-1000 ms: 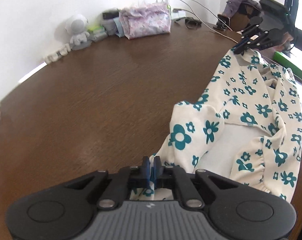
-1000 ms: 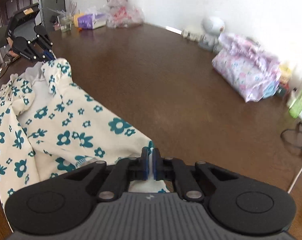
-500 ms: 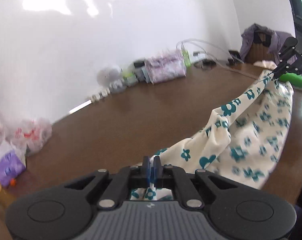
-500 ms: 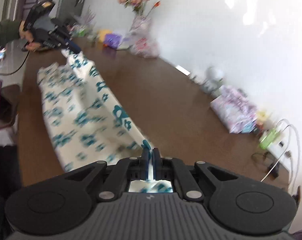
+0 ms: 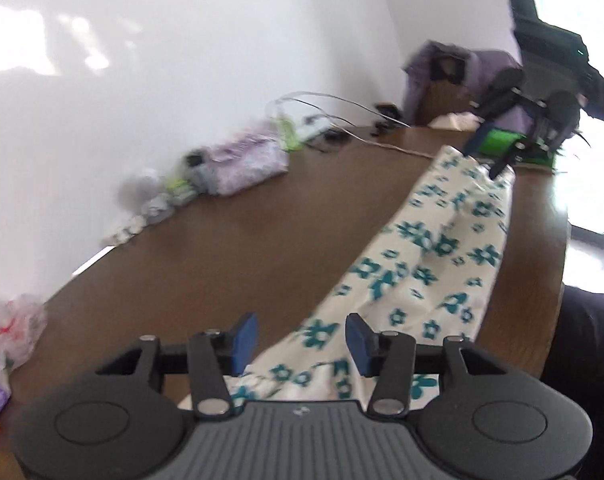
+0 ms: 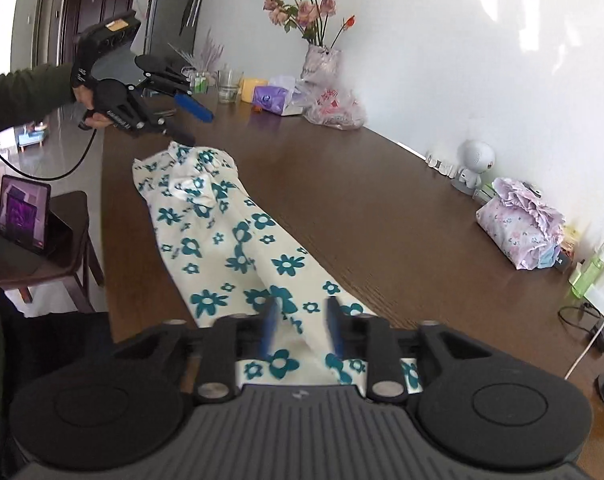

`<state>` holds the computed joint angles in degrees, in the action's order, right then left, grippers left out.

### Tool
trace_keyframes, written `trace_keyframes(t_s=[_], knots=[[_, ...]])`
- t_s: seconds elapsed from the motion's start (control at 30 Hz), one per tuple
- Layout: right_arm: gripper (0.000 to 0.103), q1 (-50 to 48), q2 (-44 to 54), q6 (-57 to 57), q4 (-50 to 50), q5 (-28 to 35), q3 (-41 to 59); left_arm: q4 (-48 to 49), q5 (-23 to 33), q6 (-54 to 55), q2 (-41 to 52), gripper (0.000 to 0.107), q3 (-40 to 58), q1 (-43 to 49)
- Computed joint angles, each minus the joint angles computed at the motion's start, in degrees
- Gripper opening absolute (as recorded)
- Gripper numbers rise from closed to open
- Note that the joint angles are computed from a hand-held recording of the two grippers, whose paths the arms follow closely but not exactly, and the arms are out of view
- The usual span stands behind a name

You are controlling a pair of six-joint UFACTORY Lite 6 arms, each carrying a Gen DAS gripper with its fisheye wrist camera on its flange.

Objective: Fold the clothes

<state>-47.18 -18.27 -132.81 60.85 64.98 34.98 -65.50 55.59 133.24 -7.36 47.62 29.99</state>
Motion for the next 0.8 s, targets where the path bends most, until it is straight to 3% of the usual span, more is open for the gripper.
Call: trace_keyframes(t_s=[0.13, 0.23, 0.27, 0.33, 0.43, 0.57, 0.67, 0.8], knots=[[0.039, 4.2, 1.7, -4.4, -0.3, -9.5, -1.7, 5.6, -8.3, -1.2, 3.0, 0.045, -0.2, -7.6], [0.039, 4.4, 2.8, -9.2, 2.6, -14.8, -2.6, 7.3, -11.1, -1.2, 5.0, 0.015, 1.2, -9.1], [0.038, 4.7, 3.1, -11.3, 4.3, -16.9, -2.9, 6.7, -11.2, 0.5, 4.8, 0.014, 1.2, -8.8], [0.004, 5.4, 3.8, -12.7, 5.4, -19.7, -2.7, 3.8, -11.7, 7.3, 2.2, 0.012, -0.6, -8.4], [0.004, 3.4, 0.6, -13.2, 4.3, -16.8, -3.9, -4.7, -15.6, 22.9, -5.3, 0.011, -7.5, -8.8], [0.004, 0.8, -3.0, -16.8, 3.7, -16.8, -8.0, -1.8, -16.0, 24.9, -4.0, 0.011, -9.8, -8.2], [0.004, 1.5, -3.6, -28.0, 11.9, -21.5, -14.0, -7.8, -17.2, 29.3, -2.7, 0.012, -12.7, -8.3], [0.004, 0.0, -8.3, -43.2, 21.0, -21.6, -20.8, -12.7, -14.4, 35.6, -2.3, 0.013, -15.3, -5.0]])
